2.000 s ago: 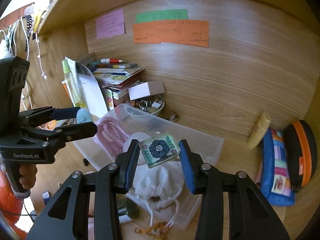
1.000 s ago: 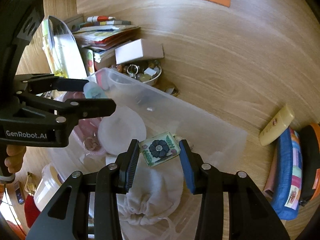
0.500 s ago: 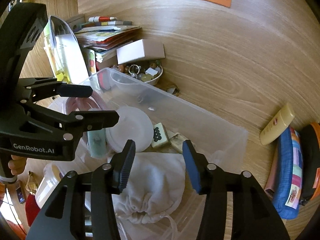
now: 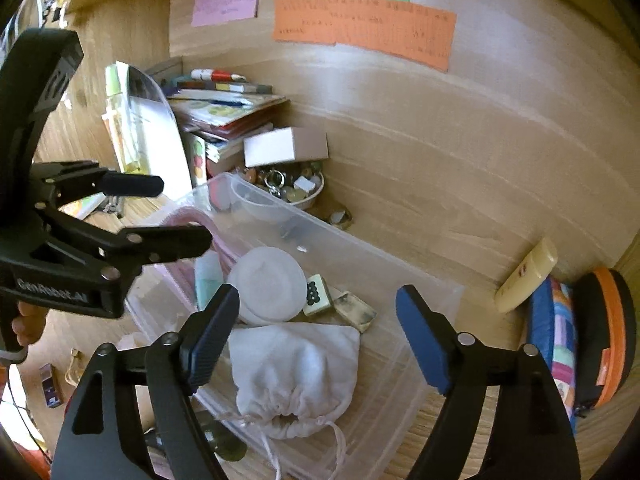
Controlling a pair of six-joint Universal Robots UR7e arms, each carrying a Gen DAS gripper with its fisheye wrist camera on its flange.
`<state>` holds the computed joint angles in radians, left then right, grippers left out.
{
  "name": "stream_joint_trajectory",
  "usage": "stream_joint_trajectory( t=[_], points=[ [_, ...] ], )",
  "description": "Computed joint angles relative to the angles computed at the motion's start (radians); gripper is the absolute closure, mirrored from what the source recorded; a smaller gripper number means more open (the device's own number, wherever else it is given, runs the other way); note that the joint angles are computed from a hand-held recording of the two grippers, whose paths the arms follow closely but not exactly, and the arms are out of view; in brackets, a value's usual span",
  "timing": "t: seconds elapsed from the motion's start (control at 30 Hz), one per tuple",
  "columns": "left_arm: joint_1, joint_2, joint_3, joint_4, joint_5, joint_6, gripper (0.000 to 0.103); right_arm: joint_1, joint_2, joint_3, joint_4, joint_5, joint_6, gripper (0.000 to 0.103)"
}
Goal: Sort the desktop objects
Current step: 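Open both tools and withdraw them from the clear box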
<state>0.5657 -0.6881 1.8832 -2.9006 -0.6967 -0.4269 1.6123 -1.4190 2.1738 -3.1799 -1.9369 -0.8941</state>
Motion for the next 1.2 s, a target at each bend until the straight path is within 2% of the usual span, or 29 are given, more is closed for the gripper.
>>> stream_joint_trajectory(
  t=[0.2, 0.67, 0.97, 1.2],
  points=[
    [-0.056, -0.042, 0.062, -0.027, 0.062, -0.005, 0.009, 0.035, -0.031, 0.043, -0.046, -0.009, -0.027, 0.02],
    [-0.152, -0.137, 0.216, -0.032, 0.089, -0.123, 0.006, 0.092, -0.122, 0.174, -0.11, -0.05, -0.028, 0.02],
    [-0.213, -0.194, 0.334, 0.043, 0.098, -0.265, 0.005, 0.101, -0.184, 0.265, -0.128, -0.058, -0.008, 0.019],
    [-0.245, -0.24, 0.426, 0.125, 0.078, -0.414, 0.005, 0.077, -0.239, 0.33, -0.111, -0.035, 0.03, 0.019]
  ],
)
